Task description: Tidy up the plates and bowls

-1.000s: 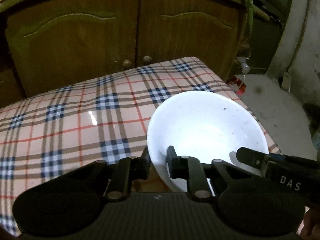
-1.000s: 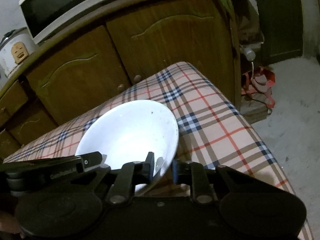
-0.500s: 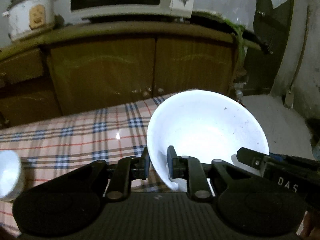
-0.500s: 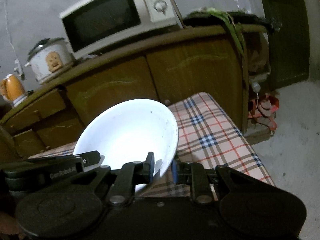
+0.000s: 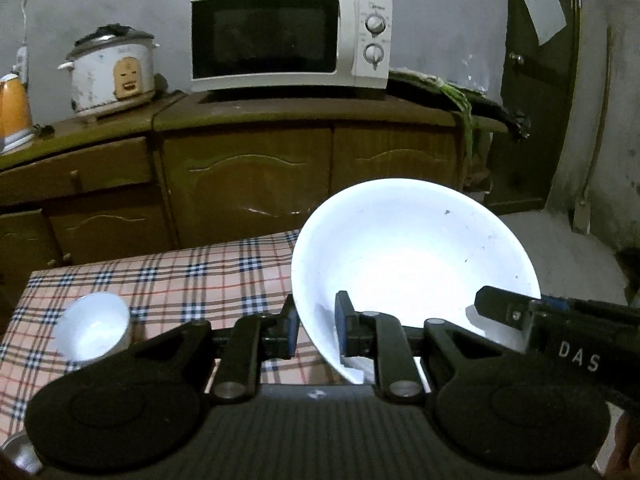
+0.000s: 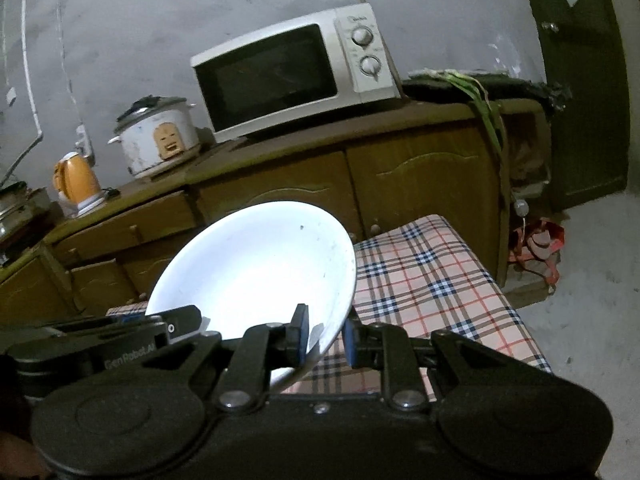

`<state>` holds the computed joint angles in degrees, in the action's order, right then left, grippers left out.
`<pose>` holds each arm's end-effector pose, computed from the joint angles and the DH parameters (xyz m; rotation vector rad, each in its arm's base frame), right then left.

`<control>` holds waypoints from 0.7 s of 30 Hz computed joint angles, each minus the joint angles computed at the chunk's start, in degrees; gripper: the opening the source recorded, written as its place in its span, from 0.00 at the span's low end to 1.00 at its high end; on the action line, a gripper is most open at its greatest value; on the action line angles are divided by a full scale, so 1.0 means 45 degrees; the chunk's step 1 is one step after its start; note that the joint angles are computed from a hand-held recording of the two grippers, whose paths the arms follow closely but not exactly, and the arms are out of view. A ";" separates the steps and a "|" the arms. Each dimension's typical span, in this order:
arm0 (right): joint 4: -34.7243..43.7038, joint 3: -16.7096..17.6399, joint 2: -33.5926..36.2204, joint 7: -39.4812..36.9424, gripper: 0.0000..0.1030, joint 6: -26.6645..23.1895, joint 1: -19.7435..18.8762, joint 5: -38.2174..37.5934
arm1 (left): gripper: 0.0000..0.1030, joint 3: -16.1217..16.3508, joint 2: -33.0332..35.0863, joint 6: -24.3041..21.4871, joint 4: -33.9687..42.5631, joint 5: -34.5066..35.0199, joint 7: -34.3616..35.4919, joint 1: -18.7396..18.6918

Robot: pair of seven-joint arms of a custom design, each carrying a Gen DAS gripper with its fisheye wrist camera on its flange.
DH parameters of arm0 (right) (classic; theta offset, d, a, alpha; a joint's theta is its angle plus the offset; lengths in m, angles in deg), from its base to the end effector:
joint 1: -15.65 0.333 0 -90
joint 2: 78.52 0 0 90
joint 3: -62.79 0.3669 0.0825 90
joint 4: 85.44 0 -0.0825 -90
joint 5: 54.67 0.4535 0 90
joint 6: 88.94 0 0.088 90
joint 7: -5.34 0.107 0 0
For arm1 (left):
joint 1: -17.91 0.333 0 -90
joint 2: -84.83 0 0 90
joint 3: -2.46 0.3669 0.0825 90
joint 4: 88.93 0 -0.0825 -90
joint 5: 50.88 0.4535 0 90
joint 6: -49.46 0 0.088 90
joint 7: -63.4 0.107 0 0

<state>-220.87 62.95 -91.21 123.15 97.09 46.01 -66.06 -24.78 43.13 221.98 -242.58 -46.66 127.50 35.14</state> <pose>0.4725 0.3013 0.5621 -1.6389 1.2624 -0.4468 0.4137 -0.1046 0.5560 -1.6891 1.4560 -0.8372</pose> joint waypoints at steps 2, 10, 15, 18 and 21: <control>-0.0304 0.0532 -0.0352 0.0129 0.23 0.0026 -0.0441 -0.0137 | 0.19 0.0119 -0.0336 -0.0146 -0.0229 -0.0097 -0.0049 -0.0201; -0.1319 0.0999 -0.1239 0.0582 0.23 0.0176 -0.0573 -0.0385 | 0.20 0.0272 -0.1669 -0.0705 -0.1232 -0.0241 -0.0226 -0.0806; -0.1723 0.1000 -0.1424 0.0801 0.23 0.0155 -0.0328 -0.0498 | 0.20 0.0437 -0.2283 -0.1032 -0.1805 -0.0296 -0.0316 -0.1111; -0.1888 0.1038 -0.1448 0.0941 0.23 0.0154 -0.0263 -0.0539 | 0.20 0.0537 -0.2516 -0.1185 -0.2055 -0.0299 -0.0329 -0.1262; -0.2056 0.1027 -0.1481 0.1036 0.23 0.0172 -0.0158 -0.0579 | 0.20 0.0543 -0.2743 -0.1214 -0.2317 -0.0276 -0.0377 -0.1337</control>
<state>-230.12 67.57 -97.87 127.81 97.87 45.30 -68.66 -22.33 30.79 216.52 -253.01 -47.90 125.80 29.12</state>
